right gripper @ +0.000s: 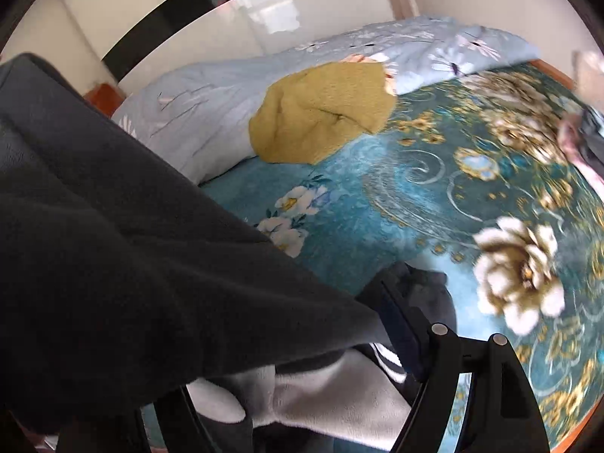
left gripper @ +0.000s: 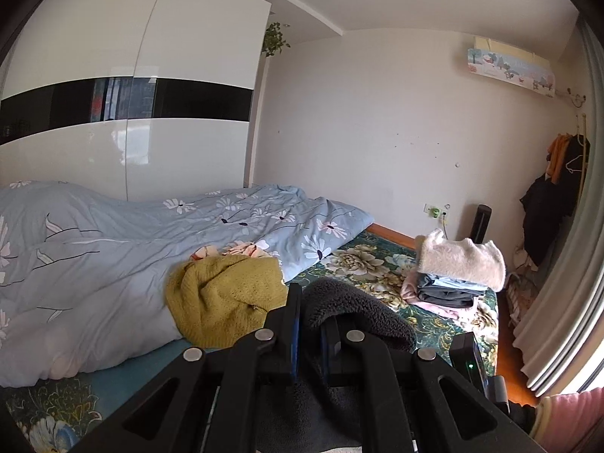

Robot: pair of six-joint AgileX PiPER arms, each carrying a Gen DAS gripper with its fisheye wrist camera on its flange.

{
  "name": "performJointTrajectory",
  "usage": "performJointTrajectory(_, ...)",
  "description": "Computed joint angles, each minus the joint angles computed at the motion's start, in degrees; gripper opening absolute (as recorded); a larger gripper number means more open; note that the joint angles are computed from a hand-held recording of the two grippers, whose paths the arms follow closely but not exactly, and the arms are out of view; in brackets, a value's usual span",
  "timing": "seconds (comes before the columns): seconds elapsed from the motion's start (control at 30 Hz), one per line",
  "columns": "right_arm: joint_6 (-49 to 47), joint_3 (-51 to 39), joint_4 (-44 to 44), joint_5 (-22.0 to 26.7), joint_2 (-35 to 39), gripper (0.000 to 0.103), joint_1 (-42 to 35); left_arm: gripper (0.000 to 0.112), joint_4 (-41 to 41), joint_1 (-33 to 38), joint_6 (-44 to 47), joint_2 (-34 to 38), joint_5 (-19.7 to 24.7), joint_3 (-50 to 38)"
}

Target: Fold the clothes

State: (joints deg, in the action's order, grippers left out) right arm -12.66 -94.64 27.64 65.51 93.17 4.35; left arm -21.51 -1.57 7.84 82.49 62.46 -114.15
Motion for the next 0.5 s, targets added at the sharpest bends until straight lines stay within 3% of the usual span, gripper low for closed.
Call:
performJointTrajectory(0.03,0.84,-1.57,-1.44,0.18,1.56,0.067,1.22,0.008,-0.24,0.91,-0.04,0.25,0.3,0.09)
performJointTrajectory(0.07,1.59,-2.46,-2.14,0.54,2.68,0.047,1.81,0.008,-0.32,1.48,-0.3,0.47,0.4,0.43)
performJointTrajectory(0.13,3.66,-3.1,-2.37,0.24,4.29,0.022,2.13,0.008,-0.65,2.15,-0.24,0.6,0.07,1.55)
performJointTrajectory(0.17,4.04,-2.67,-1.79,-0.3,4.32,0.015,1.73,0.008,-0.81,2.24,0.03,0.6,-0.14,2.01)
performJointTrajectory(0.33,7.17,-4.19,-1.76,-2.16,2.53,0.011,-2.61,0.008,-1.44,0.98,0.7,1.63,-1.27,0.86)
performJointTrajectory(0.5,10.57,-16.99,-5.21,1.38,2.61,0.01,-8.01,0.008,1.23,-3.61,-2.42,6.8,-1.0,-12.02)
